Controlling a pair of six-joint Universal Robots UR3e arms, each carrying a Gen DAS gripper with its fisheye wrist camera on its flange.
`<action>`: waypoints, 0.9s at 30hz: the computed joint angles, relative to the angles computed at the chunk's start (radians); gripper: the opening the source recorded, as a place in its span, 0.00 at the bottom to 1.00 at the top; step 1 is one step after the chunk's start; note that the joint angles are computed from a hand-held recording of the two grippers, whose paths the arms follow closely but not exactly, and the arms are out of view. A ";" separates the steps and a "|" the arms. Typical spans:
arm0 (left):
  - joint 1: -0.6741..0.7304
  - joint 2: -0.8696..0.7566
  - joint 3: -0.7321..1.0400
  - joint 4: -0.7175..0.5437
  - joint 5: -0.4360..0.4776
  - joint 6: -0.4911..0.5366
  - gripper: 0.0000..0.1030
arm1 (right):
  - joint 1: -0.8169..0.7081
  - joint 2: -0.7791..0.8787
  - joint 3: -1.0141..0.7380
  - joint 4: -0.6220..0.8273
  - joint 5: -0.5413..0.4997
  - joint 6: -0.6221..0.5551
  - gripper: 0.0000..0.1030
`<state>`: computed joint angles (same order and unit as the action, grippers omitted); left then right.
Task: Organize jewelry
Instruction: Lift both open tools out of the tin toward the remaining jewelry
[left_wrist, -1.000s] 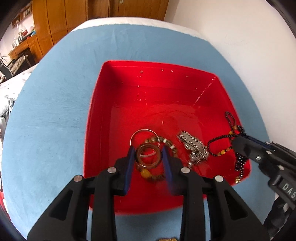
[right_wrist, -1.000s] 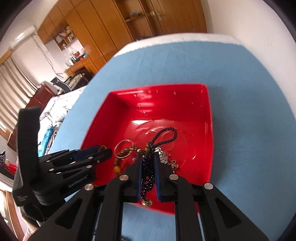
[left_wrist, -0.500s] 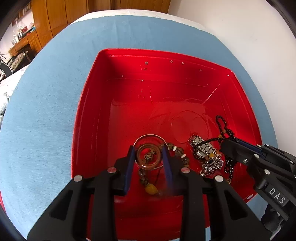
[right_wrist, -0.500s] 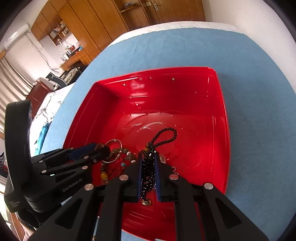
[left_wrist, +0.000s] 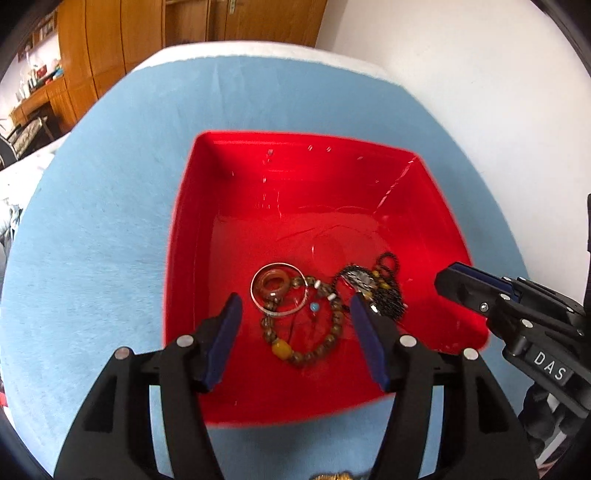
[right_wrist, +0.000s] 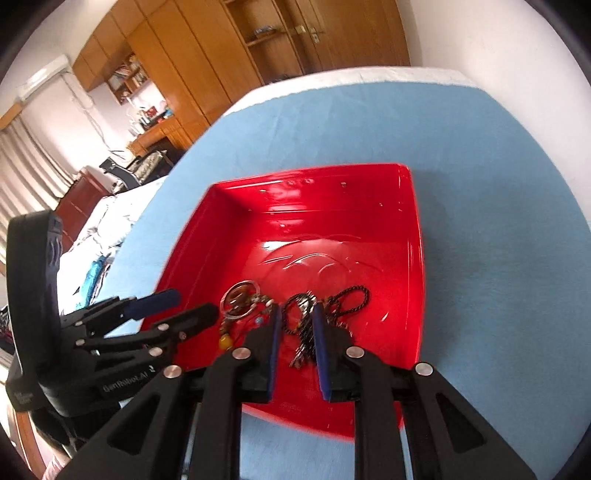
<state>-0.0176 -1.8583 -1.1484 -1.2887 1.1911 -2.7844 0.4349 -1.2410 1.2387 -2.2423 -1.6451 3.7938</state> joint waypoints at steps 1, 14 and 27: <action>0.017 0.038 -0.036 0.006 -0.013 0.017 0.58 | 0.013 -0.013 0.006 0.003 -0.010 0.001 0.18; 0.259 0.515 -0.446 -0.053 -0.119 0.233 0.73 | 0.175 -0.208 0.220 -0.016 -0.034 0.085 0.22; 0.525 0.794 -0.586 -0.373 -0.202 0.500 0.78 | 0.328 -0.240 0.274 0.020 -0.091 0.203 0.28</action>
